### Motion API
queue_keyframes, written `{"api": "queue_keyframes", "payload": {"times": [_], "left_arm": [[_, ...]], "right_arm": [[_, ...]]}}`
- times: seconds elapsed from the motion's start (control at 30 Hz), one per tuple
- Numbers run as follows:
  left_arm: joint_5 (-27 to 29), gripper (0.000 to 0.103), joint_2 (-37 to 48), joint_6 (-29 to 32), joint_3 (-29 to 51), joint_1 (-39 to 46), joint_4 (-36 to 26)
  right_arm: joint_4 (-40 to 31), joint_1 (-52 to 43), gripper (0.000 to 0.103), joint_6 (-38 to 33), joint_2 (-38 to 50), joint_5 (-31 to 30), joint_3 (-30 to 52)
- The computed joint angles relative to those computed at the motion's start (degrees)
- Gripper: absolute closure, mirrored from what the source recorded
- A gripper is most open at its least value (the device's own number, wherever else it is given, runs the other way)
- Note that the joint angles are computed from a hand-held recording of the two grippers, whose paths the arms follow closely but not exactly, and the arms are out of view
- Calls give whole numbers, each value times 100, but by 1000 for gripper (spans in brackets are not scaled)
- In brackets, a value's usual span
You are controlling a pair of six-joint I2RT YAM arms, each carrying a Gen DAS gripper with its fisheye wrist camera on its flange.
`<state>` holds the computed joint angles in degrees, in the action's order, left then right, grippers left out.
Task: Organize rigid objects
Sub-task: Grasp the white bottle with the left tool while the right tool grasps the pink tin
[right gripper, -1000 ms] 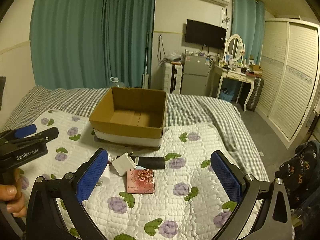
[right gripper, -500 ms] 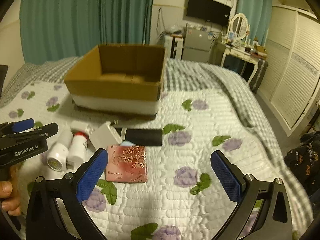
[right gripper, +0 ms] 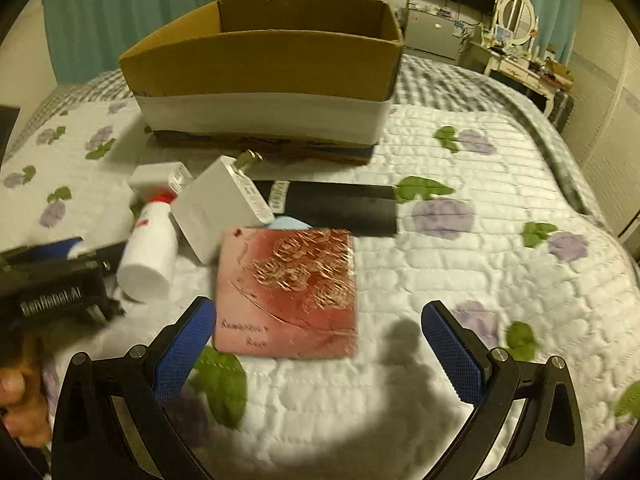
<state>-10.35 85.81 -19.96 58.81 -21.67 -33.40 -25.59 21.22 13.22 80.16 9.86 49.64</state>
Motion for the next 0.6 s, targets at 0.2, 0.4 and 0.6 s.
{"api": "queue_keyframes", "payload": {"times": [0.2,0.4,0.6], "left_arm": [[368,57,-490,26,-455,-21,388],[211,60,-958,-37,-480,-327,47],[305,60,-1489,-150,-467,-129,-411]], "right_arm": [[110,49,18,-20,83,-51,-60],[-118,119,32,265,-237,-199,-117],[-502,521,32,420,-999,101,-223]]}}
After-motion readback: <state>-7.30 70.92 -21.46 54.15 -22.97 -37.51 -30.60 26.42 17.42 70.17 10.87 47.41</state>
